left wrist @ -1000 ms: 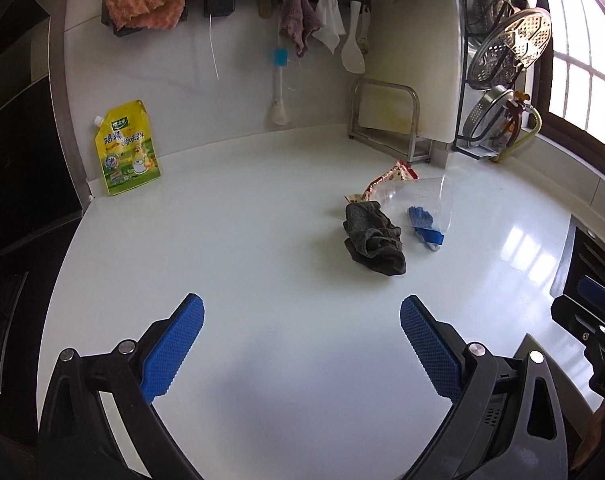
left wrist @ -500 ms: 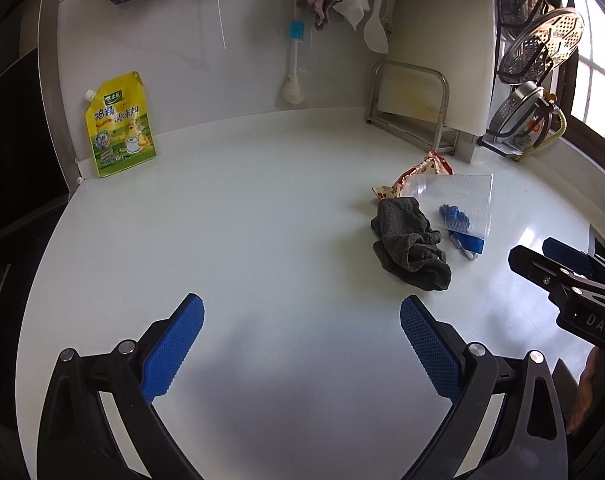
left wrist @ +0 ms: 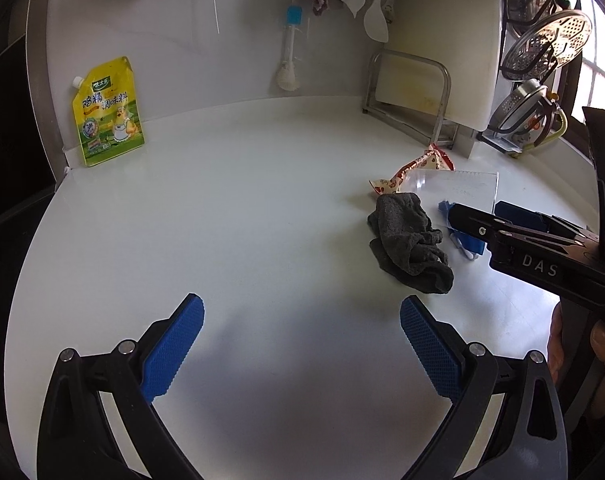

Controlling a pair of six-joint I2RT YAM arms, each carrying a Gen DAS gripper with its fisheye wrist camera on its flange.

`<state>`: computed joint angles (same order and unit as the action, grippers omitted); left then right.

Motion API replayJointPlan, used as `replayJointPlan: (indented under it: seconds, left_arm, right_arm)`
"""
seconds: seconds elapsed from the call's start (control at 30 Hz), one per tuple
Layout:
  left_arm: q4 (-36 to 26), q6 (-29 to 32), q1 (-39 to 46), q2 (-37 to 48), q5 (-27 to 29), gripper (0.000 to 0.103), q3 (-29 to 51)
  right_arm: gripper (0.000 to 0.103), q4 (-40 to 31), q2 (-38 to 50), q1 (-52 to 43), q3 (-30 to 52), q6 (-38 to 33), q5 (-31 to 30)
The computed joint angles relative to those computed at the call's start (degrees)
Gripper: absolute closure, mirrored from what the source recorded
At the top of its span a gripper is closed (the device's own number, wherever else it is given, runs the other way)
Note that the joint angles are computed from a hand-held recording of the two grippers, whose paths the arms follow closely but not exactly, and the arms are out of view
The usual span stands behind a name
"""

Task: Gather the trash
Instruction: 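Reach the right tool to the clear plastic cup while the left tool approaches the grey cloth, then close the right tool on the cup rim while the left tool grasps the grey cloth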

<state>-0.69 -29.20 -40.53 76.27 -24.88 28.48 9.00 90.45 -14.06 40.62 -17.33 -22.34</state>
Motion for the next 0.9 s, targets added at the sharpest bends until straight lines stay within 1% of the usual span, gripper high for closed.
replayJointPlan:
  seconds: [0.07, 0.17, 0.23, 0.27, 0.3, 0.4, 0.43, 0.47, 0.5, 0.6, 0.73, 0.9]
  left_arm:
    - [-0.21, -0.05, -0.4, 0.37, -0.02, 0.006, 0.34]
    - [-0.79, 0.04, -0.99, 1.31, 0.33, 0.006, 1.43]
    - [-1.49, 0.39, -1.95, 2.62, -0.92, 0.006, 2.71]
    - [-1.78, 0.67, -2.37, 3.19, -1.62, 0.006, 3.26]
    - [-1.97, 0.85, -2.78, 3.84, -2.25, 0.006, 3.84]
    - [-2.6, 0.95, -3.29, 5.33, -2.4, 0.006, 5.57]
    - [-2.68, 0.81, -3.4, 5.84, -2.3, 0.006, 6.15]
    - [-2.74, 0.59, -3.48, 6.29, -2.16, 0.006, 6.68]
    - [-2.85, 0.34, -3.52, 6.74, -1.92, 0.006, 7.22]
    - [-2.9, -0.72, -3.41, 8.08, -0.64, 0.006, 8.65]
    - [-3.57, -1.83, -3.54, 10.37, 0.02, 0.006, 11.07]
    - [-4.15, -1.82, -4.15, 13.89, -1.78, 0.006, 14.55]
  right_arm:
    - [0.027, 0.17, 0.71, 0.0, 0.54, -0.19, -0.86]
    - [0.037, -1.09, 1.91, -0.72, 1.82, -0.49, -3.1]
    - [0.04, -1.52, 2.98, -1.21, 2.43, -0.88, -3.71]
    - [0.046, -2.19, 3.54, -1.24, 3.01, -0.96, -3.96]
    - [0.056, -3.24, 4.14, -1.29, 3.86, -1.09, -4.53]
    - [0.072, -5.35, 4.66, -1.16, 5.19, -2.02, -5.84]
    - [0.076, -5.71, 4.63, -1.05, 5.27, -2.52, -5.92]
    - [0.09, -6.24, 4.7, -1.05, 5.48, -2.77, -6.17]
    - [0.095, -6.93, 4.89, -1.4, 5.83, -2.77, -7.09]
    - [0.098, -6.02, 4.39, -2.51, 5.25, -1.84, -8.43]
    - [0.099, -3.68, 2.53, -4.11, 3.31, -0.87, -10.15]
    - [0.099, -2.95, 0.06, -6.74, 2.12, -0.76, -13.85]
